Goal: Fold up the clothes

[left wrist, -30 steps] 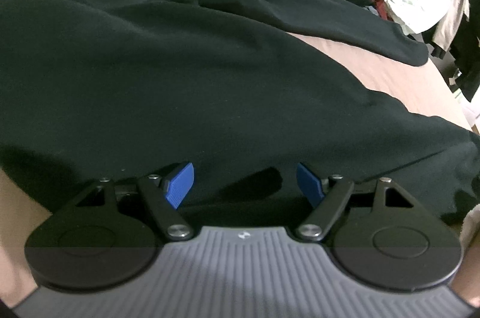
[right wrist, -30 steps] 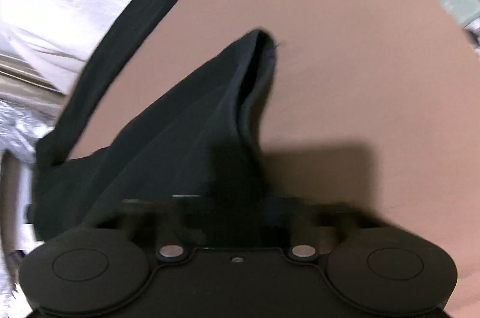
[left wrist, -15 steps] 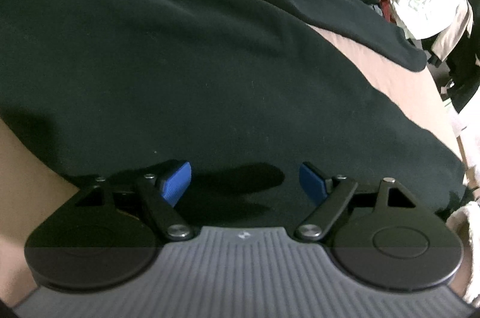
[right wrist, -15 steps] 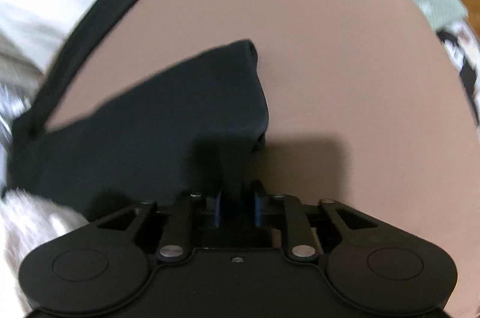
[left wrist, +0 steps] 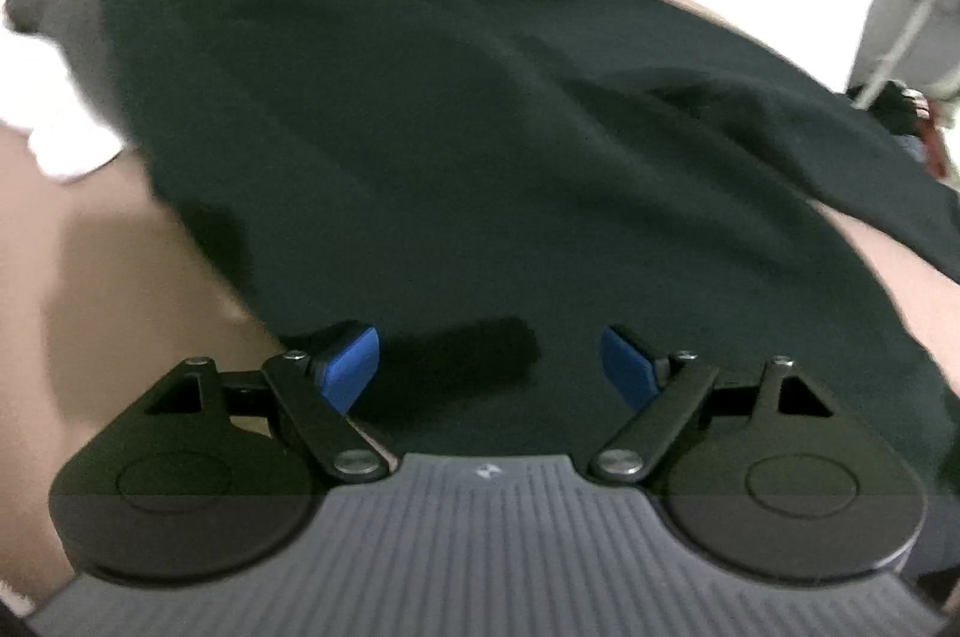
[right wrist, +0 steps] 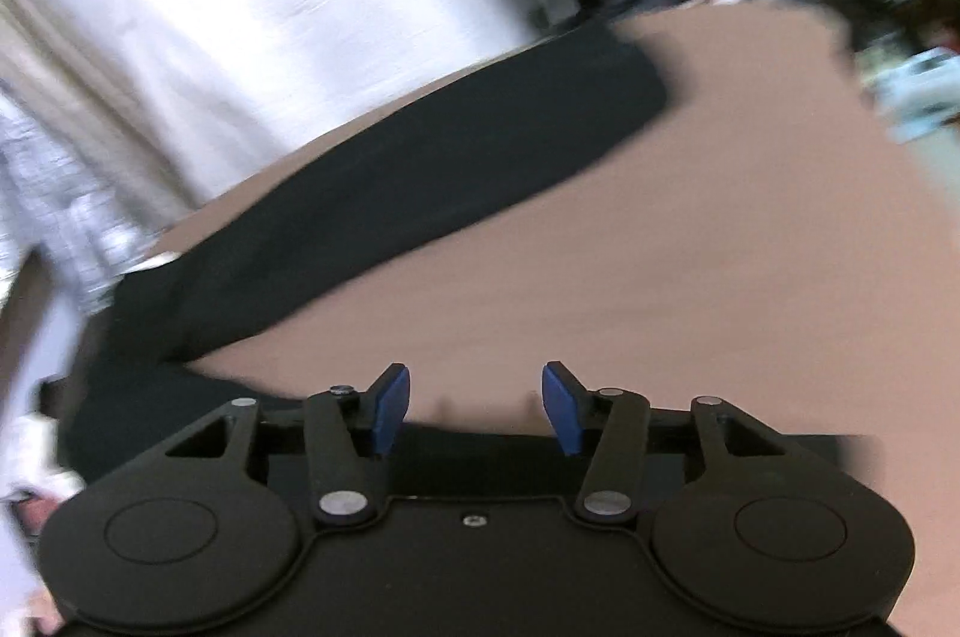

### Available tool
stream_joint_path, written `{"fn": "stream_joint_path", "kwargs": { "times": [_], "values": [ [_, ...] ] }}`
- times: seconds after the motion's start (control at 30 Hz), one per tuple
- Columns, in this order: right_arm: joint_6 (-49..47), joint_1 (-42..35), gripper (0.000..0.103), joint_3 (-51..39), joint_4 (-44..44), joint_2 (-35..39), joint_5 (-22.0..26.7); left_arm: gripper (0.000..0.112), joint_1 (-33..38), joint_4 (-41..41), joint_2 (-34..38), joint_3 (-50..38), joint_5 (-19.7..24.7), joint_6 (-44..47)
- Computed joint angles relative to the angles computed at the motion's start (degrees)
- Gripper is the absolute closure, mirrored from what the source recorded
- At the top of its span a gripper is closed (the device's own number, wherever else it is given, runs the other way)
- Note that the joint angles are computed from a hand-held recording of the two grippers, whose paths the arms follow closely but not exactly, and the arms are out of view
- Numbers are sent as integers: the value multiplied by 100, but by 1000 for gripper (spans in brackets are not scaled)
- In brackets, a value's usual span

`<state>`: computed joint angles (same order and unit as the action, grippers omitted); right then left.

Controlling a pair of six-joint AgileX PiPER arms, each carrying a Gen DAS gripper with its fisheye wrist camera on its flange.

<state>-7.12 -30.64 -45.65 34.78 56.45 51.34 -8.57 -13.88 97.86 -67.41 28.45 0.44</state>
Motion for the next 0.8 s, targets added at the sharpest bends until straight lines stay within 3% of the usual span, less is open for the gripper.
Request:
{"fn": "stream_joint_path", "kwargs": {
  "times": [0.1,0.2,0.3,0.37,0.43,0.53,0.6,0.67,0.73,0.77,0.8],
  "values": [
    [425,1719,48,-218,42,946,-1017,31,232,32,-80,24,-153,-10],
    [1531,3343,48,-254,-939,1668,-1940,30,309,666,-123,44,-346,-837],
    [2924,4294,48,-349,-2529,1934,-2115,30,220,2133,111,-242,-88,-2400],
    [3806,4876,48,-472,-3537,2174,-2065,30,237,2659,241,-447,222,-2843],
    [4376,5183,48,-533,-4258,2215,-2069,30,453,2269,328,-612,197,-2487],
    [4696,5279,47,-470,-4713,2068,-2303,30,1074,762,455,-1079,126,-1604],
    [4642,5270,47,-493,-4554,2083,-2462,17,1329,624,627,-1405,-63,-1490],
    [4734,5335,47,-311,-4500,1921,-2662,10,1531,1014,817,-1589,-286,-1404],
    [4760,5594,47,-158,-4353,1947,-3091,12,1784,571,981,-1517,-649,-868],
    [4781,5790,47,-148,-4323,2063,-3295,30,1871,6,1079,-1510,-647,-336],
    [4944,6067,47,-214,-4505,2219,-3347,86,1958,-567,1176,-1578,-421,167]
  ]
}}
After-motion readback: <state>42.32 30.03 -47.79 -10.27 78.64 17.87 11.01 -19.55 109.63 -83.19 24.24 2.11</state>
